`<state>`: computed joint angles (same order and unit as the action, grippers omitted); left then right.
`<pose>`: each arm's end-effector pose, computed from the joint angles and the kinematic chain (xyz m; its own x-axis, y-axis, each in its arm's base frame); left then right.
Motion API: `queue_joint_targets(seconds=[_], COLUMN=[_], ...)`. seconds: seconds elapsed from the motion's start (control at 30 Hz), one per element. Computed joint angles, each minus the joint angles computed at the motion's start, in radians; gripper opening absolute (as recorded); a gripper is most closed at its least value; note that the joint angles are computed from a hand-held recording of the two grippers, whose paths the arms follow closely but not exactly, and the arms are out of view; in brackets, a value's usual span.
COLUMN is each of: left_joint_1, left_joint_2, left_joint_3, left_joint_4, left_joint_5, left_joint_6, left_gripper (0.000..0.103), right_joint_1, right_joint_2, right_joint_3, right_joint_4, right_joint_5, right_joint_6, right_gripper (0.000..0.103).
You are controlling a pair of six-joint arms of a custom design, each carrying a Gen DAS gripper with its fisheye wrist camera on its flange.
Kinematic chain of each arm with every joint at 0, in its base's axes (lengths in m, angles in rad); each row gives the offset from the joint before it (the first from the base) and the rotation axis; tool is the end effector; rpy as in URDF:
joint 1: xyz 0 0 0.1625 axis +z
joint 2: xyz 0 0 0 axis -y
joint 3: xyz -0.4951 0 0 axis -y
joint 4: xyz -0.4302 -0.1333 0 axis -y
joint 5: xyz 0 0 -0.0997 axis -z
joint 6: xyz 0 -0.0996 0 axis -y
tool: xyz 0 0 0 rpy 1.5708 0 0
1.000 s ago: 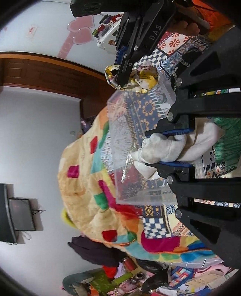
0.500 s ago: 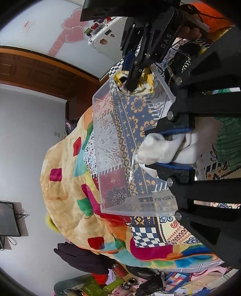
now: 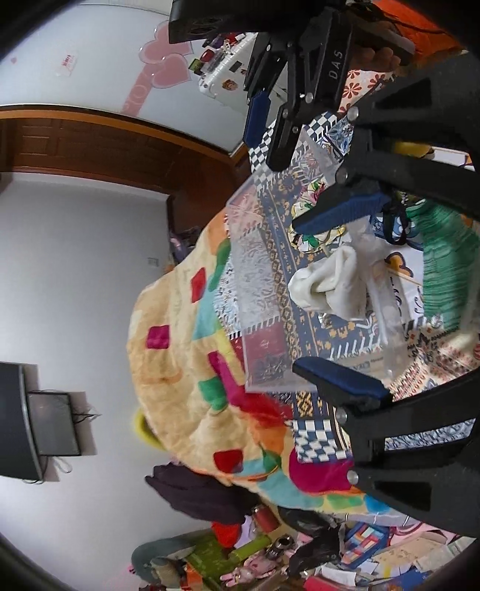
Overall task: Organize soft objects
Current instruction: 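Grasp the black chain purse with the right tool while the left grasps the grey sock bag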
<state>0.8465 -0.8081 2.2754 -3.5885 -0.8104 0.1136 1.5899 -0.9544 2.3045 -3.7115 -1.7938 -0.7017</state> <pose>-0.1862 -0.5152 0.0832 -0.7125 0.2811 -0.6429 0.6497 0.6104 -0.4531 0.1212 -0.5173 0.1493 -0.7383 -0.3482 0.5776 -0.6416 0.6266 -0.4424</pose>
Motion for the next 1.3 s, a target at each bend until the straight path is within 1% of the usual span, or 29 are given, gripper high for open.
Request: queue_joint_targets(seconds=[0.07, 0.1, 0.2, 0.3, 0.37, 0.5, 0.53, 0.67, 0.7, 0.77, 0.9, 0.93, 0.97, 1.0, 1.03, 1.07, 1.1, 1.13, 1.2, 1.23, 1.3], left_joint_1=[-0.015, -0.025, -0.048, -0.062, -0.07, -0.082, -0.082, -0.055, -0.052, -0.05, -0.038, -0.034, -0.03, -0.025, -0.015, -0.01, -0.008, -0.009, -0.025, -0.032, -0.042], left_joint_2=[-0.009, -0.012, -0.016, -0.021, -0.019, 0.005, 0.01, 0.005, 0.008, 0.018, 0.039, 0.044, 0.049, 0.051, 0.053, 0.052, 0.054, 0.057, 0.075, 0.078, 0.079], left_joint_3=[0.027, 0.044, 0.091, 0.138, 0.164, 0.215, 0.229, 0.269, 0.281, 0.294, 0.309, 0.31, 0.311, 0.31, 0.305, 0.303, 0.303, 0.304, 0.311, 0.313, 0.317], left_joint_4=[-0.026, -0.043, -0.082, -0.096, -0.102, -0.118, -0.12, -0.079, -0.077, -0.09, -0.132, -0.142, -0.15, -0.151, -0.148, -0.139, -0.137, -0.14, -0.169, -0.172, -0.177], left_joint_5=[0.017, 0.026, 0.05, 0.061, 0.069, 0.095, 0.096, 0.044, 0.042, 0.041, 0.013, 0.005, -0.003, -0.012, -0.025, -0.04, -0.052, -0.055, -0.035, -0.029, -0.017], left_joint_6=[-0.002, -0.002, -0.013, -0.046, -0.073, -0.127, -0.149, -0.259, -0.285, -0.308, -0.331, -0.33, -0.328, -0.326, -0.318, -0.314, -0.31, -0.305, -0.287, -0.283, -0.282], left_gripper=[0.073, 0.076, 0.081, 0.083, 0.085, 0.085, 0.085, 0.085, 0.085, 0.085, 0.084, 0.082, 0.076, 0.068, 0.064, 0.056, 0.049, 0.047, 0.042, 0.037, 0.033], right_joint_1=[0.001, 0.003, -0.003, -0.02, -0.028, -0.057, -0.065, -0.093, -0.098, -0.104, -0.101, -0.098, -0.095, -0.094, -0.093, -0.092, -0.092, -0.093, -0.093, -0.095, -0.1], right_joint_2=[-0.011, -0.013, -0.027, -0.037, -0.039, -0.04, -0.04, -0.041, -0.037, -0.028, -0.011, -0.004, 0.002, 0.005, 0.012, 0.014, 0.011, 0.009, 0.012, 0.013, 0.007], right_joint_3=[0.023, 0.032, 0.068, 0.106, 0.12, 0.154, 0.161, 0.183, 0.186, 0.194, 0.196, 0.195, 0.194, 0.195, 0.198, 0.199, 0.2, 0.201, 0.203, 0.205, 0.208], right_joint_4=[-0.031, -0.045, -0.08, -0.102, -0.105, -0.111, -0.111, -0.085, -0.079, -0.083, -0.087, -0.095, -0.1, -0.103, -0.118, -0.122, -0.116, -0.114, -0.132, -0.143, -0.147], right_joint_5=[0.007, 0.009, 0.021, 0.036, 0.034, 0.039, 0.04, 0.043, 0.042, 0.044, 0.036, 0.03, 0.025, 0.024, 0.025, 0.024, 0.029, 0.033, 0.037, 0.039, 0.052], right_joint_6=[-0.014, -0.021, -0.037, -0.048, -0.047, -0.033, -0.028, 0.006, 0.012, 0.016, 0.016, 0.011, 0.008, 0.004, 0.0, -0.004, -0.007, -0.008, -0.011, -0.01, 0.001], right_gripper=[0.06, 0.062, 0.062, 0.062, 0.062, 0.062, 0.062, 0.062, 0.062, 0.062, 0.062, 0.062, 0.061, 0.057, 0.053, 0.044, 0.038, 0.036, 0.026, 0.024, 0.023])
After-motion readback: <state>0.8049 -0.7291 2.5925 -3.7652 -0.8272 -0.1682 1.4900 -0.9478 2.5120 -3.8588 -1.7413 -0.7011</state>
